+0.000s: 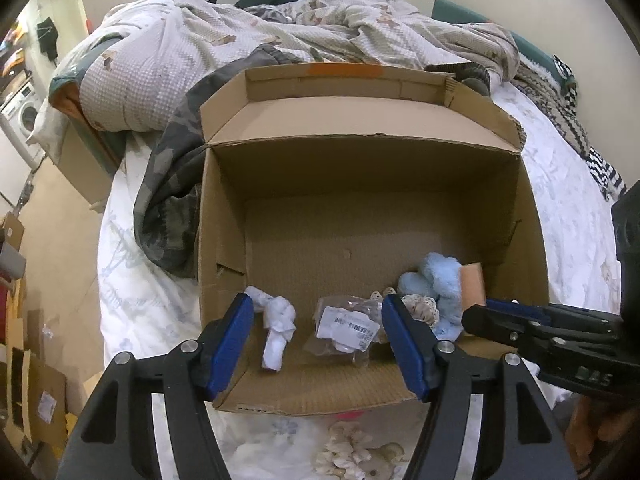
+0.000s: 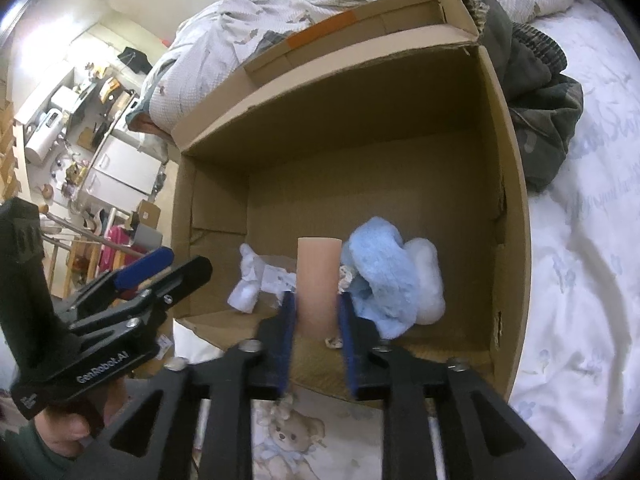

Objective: Organize soft objects
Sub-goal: 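Open the right gripper to drop the peach sponge piece into the box, then grasp the white ruffled scrunchie with the left gripper while the right lowers toward the pink duck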

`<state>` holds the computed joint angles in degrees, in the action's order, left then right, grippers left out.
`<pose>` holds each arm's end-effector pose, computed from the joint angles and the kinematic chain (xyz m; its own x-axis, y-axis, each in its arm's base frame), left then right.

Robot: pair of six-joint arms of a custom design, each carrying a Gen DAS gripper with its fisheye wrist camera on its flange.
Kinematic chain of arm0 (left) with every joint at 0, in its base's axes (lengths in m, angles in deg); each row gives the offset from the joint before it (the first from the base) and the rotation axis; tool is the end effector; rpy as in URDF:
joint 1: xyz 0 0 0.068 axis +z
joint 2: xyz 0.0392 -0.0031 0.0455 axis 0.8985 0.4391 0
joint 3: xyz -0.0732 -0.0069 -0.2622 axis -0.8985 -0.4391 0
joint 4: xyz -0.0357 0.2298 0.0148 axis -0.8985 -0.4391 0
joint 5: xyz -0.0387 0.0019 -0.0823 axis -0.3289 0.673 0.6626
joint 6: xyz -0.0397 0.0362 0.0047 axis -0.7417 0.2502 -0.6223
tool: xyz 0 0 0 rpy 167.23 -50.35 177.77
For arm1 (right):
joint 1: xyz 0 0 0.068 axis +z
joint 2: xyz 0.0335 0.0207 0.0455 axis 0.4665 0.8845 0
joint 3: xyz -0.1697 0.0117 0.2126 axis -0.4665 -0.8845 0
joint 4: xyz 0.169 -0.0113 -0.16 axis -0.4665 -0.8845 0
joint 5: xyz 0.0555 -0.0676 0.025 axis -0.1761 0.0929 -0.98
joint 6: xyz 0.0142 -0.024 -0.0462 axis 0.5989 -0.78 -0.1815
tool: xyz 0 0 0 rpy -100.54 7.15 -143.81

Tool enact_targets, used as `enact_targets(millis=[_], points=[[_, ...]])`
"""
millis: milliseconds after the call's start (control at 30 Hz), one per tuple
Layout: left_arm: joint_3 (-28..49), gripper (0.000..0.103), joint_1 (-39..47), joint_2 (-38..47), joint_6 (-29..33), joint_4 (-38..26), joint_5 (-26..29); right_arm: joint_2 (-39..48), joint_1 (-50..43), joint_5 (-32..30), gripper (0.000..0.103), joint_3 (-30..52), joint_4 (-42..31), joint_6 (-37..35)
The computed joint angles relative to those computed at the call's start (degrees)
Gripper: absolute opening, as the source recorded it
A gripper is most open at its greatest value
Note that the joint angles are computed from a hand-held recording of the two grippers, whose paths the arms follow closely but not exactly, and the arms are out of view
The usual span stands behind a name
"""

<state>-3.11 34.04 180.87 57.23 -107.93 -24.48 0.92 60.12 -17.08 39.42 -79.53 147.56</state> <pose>0.2739 -0.1643 0.2475 -0.6093 0.6388 -0.4698 0.7333 0.6794 -0.0271 0.1334 0.0792 0.2129 -0.6708 0.6761 -0.3048 0.4660 0.7040 0.5360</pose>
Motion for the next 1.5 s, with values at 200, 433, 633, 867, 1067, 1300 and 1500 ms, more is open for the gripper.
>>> enact_targets(millis=[200,433,633,867,1067,1300,1500], points=[[0.3,0.064,1.5,-0.4,-0.8,-0.2,0.8,-2.3,1.3,3.3,0.078,0.6,-1.7,2.0],[-0.9,0.064,2.6,-2.6,0.1,-1.1,0.9,-5.2,3.3,5.6,0.078,0.2,-3.6,6.0],[-2.2,0.064,5.1,-5.4,1.1,-2.7,1.9,-6.3,9.4,10.4,0.078,1.7,-7.6,11.2],[-3.9,0.064,8.8,-7.3,1.4,-6.1,3.1,-4.7,17.4,15.0,0.078,4.1,-13.3,18.1],[-6.9,0.064,10.6,-8.9,2.6,-6.3,2.9,-3.3,24.8,17.4,0.078,3.7,-14.8,25.5],[-10.7,0.064,10.4,-8.2,5.5,-6.8,1.8,-0.5,30.5,14.7,0.078,1.1,-13.4,32.9],[-12.7,0.064,6.0,-2.1,6.7,-9.7,1.4,-1.1,29.9,12.8,0.078,-0.8,-12.2,33.6]])
